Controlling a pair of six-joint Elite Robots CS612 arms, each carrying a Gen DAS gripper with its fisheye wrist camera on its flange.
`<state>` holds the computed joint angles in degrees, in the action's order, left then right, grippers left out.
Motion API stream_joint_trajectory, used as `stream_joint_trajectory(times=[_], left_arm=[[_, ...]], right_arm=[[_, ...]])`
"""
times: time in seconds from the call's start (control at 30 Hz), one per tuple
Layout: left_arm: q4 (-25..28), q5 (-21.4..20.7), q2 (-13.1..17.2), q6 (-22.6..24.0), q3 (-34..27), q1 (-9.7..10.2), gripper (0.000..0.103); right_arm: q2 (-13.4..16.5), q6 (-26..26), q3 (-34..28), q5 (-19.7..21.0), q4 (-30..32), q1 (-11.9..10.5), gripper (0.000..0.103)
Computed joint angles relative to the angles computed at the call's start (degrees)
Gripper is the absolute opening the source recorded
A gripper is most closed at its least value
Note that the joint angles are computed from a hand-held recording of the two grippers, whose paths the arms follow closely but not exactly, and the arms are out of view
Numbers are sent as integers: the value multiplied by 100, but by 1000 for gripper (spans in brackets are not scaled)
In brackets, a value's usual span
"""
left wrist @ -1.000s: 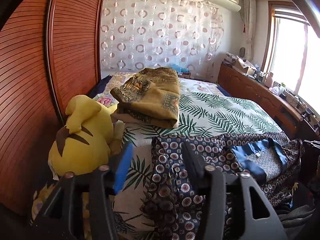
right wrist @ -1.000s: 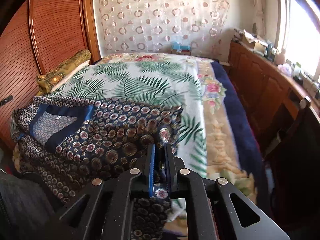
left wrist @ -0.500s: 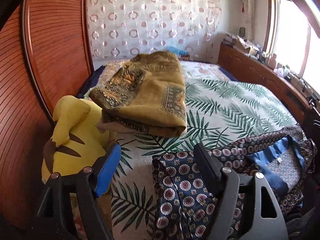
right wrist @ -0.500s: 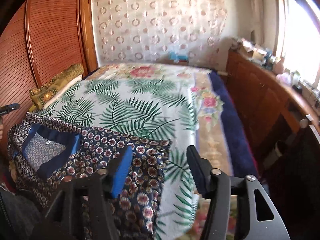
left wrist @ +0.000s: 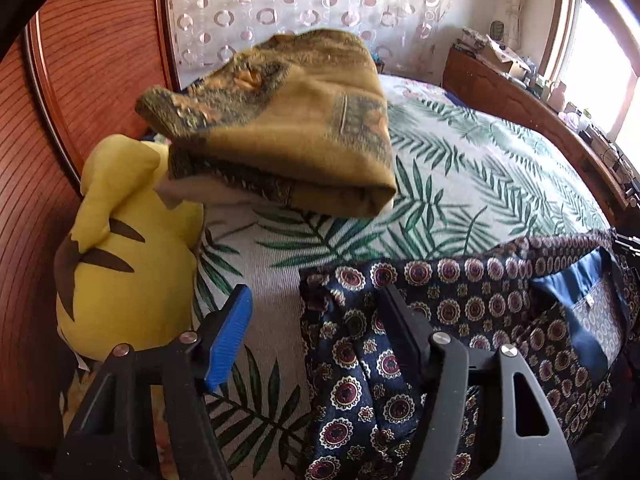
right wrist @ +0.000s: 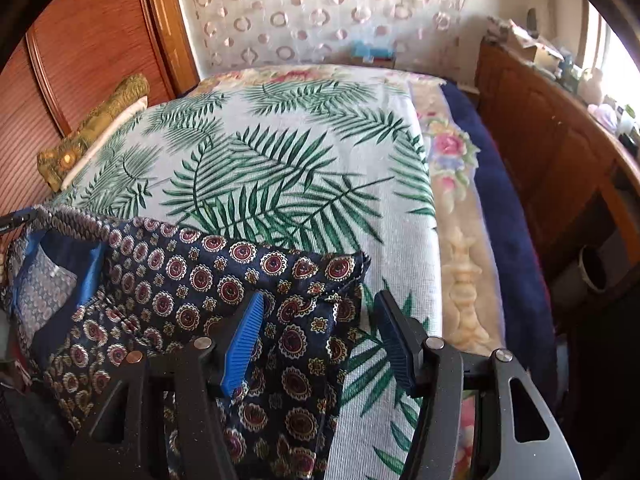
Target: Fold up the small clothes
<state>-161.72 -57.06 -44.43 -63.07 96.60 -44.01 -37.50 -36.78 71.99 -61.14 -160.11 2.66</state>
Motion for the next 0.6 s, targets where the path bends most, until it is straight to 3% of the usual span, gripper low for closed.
stream_joint_trajectory(times=[0.13,0.2,0.27,0.3,0.33,0.37,0.4,0.5,0.6], left_arm=[[-32,-109,43,61,-36,17,67],[-71,-102,65,106,-54,7,62],[-236,-113,82,216,-42,1,51],[-323,-128,84,275,-32,4,30],[-384,-152,90,324,-31,2,16],[-422,-168,94,384,-30,-2,14],[-447,-178,92,439,-30,-4,8],[-670,-12,54,569,30,-78,6],[-948,434,-104,479,163,-219,6]], right_arm=[[15,-134,-84,-192,75,57,59],[37,-277,-121,-215,77,81,51],[51,-406,-151,-221,139,110,44],[42,-511,-154,-215,199,118,34],[25,-644,-164,-159,337,115,28],[15,-782,-169,-94,456,108,16],[-13,-899,-136,-66,506,109,11],[-68,-1120,22,-121,278,128,5],[-160,-647,288,188,-478,36,5]])
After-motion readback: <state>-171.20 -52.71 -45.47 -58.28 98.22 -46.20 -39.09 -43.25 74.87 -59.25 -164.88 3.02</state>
